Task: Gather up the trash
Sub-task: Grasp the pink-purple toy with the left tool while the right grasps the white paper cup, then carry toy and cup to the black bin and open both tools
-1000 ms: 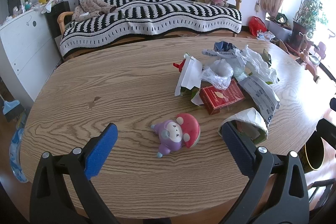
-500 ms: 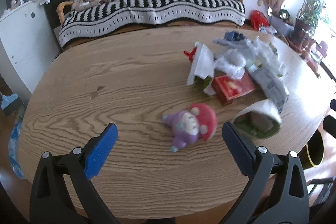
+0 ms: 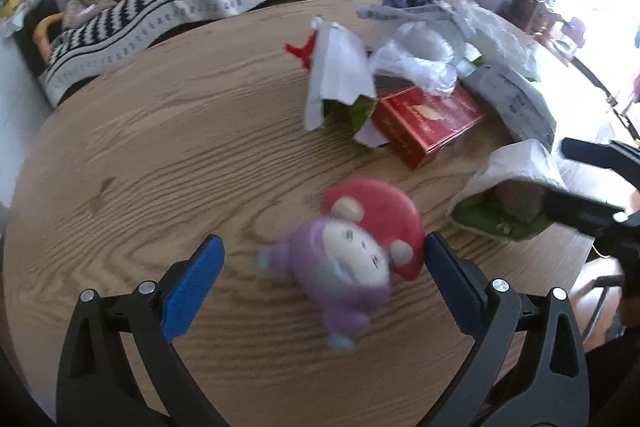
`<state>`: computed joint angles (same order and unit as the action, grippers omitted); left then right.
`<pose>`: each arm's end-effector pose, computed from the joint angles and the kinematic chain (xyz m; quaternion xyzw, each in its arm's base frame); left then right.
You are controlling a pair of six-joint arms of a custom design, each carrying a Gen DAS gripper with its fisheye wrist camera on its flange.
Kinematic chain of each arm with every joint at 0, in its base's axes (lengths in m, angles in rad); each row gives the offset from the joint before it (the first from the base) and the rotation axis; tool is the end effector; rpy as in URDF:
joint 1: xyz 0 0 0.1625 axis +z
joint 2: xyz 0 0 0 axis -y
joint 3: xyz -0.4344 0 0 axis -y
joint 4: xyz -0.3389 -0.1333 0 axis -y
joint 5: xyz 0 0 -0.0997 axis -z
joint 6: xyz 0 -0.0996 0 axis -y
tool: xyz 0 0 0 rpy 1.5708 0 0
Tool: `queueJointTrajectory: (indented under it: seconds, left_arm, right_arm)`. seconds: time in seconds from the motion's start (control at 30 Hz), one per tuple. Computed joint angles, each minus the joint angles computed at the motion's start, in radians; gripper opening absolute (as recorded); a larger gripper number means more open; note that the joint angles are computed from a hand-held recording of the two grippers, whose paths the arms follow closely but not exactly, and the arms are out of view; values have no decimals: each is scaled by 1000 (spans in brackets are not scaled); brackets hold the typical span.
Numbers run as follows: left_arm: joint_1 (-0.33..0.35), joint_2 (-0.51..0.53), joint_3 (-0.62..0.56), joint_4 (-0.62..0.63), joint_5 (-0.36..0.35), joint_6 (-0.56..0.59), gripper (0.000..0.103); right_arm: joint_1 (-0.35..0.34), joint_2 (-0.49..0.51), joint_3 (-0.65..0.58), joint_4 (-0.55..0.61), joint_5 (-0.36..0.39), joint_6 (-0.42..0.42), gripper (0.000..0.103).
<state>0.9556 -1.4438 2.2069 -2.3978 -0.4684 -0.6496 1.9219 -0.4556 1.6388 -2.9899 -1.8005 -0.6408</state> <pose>-0.0507 -0.4568 0.3207 -0.0314 0.8510 -0.3313 0.4061 0.3232 -0.5608 -0.0311 0.4576 -0.8741 0.0993 0.1295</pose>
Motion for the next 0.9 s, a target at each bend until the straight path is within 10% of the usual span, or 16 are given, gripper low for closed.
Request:
queueJointTrajectory:
  seconds: [0.2, 0.33, 0.7, 0.9]
  left_arm:
    - [22, 65, -3, -92, -7, 145, 95]
    - [18, 62, 6, -145, -57, 171, 48]
    - [-64, 37, -37, -10, 4, -17, 42]
    - [-141, 252, -160, -263, -35, 207, 42]
  right_arm:
    - [2, 50, -62, 78, -4, 23, 55]
    - [9, 54, -52, 31, 7, 30, 52]
    - [-49, -157, 86, -70, 108, 45, 52]
    - [-172, -312, 120, -149, 29, 80, 52]
